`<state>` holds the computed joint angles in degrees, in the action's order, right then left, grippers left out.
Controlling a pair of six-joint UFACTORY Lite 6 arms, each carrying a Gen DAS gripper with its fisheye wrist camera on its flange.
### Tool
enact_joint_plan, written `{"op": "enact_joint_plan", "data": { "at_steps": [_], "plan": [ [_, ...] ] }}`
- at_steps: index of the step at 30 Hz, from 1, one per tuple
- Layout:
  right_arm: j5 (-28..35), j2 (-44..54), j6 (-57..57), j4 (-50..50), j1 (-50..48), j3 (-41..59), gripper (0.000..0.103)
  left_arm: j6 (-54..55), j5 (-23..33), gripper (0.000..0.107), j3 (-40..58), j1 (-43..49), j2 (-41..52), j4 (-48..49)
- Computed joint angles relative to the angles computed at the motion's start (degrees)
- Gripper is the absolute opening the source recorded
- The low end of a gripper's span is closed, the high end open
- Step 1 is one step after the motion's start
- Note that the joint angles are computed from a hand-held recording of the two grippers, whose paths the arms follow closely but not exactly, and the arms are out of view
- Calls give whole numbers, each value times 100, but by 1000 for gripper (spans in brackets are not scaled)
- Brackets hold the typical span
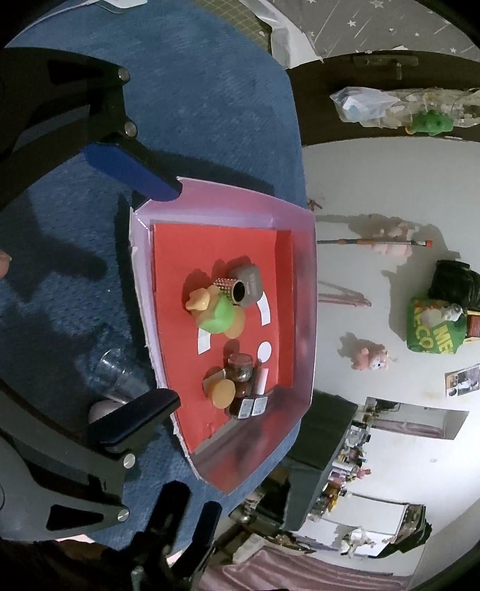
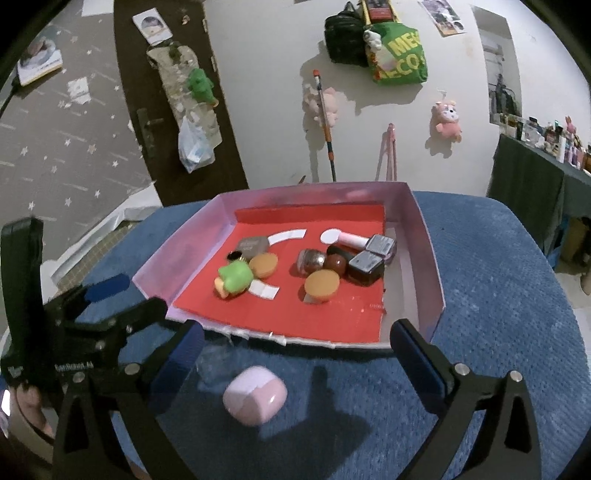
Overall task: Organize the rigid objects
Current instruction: 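Move both tools back toward the clear cup and pink case on the table, then grasp the clear plastic cup with the left tool while the right tool grasps the pink egg-shaped case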
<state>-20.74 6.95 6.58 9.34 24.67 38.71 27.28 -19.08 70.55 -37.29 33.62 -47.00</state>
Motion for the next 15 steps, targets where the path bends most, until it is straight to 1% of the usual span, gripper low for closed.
{"op": "enact_joint_plan", "data": {
  "at_steps": [2,6,9,10,13,15],
  "plan": [
    [-37,-14,-144,128,52,-77,103,-13,41,103,-37,-29,-37,34],
    [-120,40,-348,331,146,-191,103,-477,277,103,-44,-36,-37,527],
    [-145,193,-299,277,176,-210,103,-707,459,103,33,-64,66,793],
    [-158,256,-317,302,195,-216,103,-696,473,103,34,-89,84,812],
    [-175,382,-492,462,283,-240,103,-174,423,103,94,-205,177,335],
    [-210,436,-576,543,347,-274,103,-131,423,103,119,-233,218,291]
  ]
}}
